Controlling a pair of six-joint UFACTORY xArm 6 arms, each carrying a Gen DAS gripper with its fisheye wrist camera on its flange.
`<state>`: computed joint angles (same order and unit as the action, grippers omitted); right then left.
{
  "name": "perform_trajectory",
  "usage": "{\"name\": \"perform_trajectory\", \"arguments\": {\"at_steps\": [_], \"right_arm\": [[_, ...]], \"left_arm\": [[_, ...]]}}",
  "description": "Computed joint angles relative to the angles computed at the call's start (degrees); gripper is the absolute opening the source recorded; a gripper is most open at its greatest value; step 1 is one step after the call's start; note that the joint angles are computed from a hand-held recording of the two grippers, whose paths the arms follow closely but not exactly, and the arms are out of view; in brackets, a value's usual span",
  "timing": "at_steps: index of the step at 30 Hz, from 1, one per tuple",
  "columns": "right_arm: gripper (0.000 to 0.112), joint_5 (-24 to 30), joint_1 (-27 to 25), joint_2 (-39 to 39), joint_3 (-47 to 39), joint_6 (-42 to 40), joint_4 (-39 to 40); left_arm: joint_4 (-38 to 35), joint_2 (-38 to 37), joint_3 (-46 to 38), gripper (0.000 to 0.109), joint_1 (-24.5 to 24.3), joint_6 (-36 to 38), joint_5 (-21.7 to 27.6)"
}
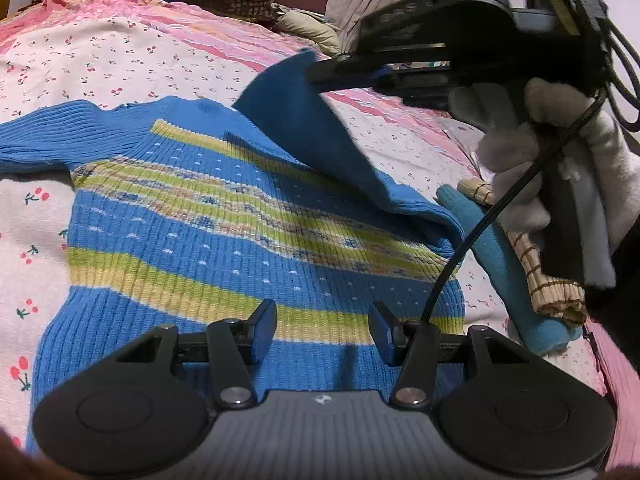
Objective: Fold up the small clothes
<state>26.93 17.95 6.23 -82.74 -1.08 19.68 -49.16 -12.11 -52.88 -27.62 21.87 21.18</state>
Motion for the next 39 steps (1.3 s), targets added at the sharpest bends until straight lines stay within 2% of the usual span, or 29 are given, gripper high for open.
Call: {"name": "perform_trajectory", "arguments": {"at_steps": [12, 16, 20, 24, 26, 30, 35, 39], "right_arm": [[0.004, 1.35, 3.61, 4.97, -1.01, -3.39, 6.93], [0.012, 2.97, 3.51, 5.9, -1.88, -4.59, 8.91], [0.013, 3.76, 2.84, 4.43, -0.46, -9.24, 13.82], [0.013, 1.36, 1.82, -0.26, 4.35, -10.45, 14.32], [0.013, -0.93, 0.81, -3.38, 7.78, -9.0, 11.79], [0.014, -5.66, -2.17, -11.55, 17.41, -1.52, 0.44], [0.016, -8.04, -5.83, -20.86, 29.14, 6.25, -11.04], [0.023, -10.26, -7.17, -24.95, 35.71, 10.25, -20.11]], "left_arm": [[1.22, -0.43, 0.72, 0.055, 0.48, -1.64, 0.33], [0.92, -0.24, 0.57, 0.055, 0.54, -1.63, 0.45], [1.12, -0.64, 0.93, 0.056, 0.35, -1.93, 0.37], [0.09, -0.69, 0.91, 0.056, 0.51, -1.19, 0.32], [-0.84, -0.84, 1.03, 0.056, 0.64, -0.34, 0.11], [-1.92, -0.88, 0.95, 0.056, 0.81, 0.41, -0.87], [6.09, 0.32, -0.69, 0.056, 0.79, -5.62, -5.36], [12.04, 4.85, -5.86, 0.056, 1.28, -9.01, -6.64]]}}
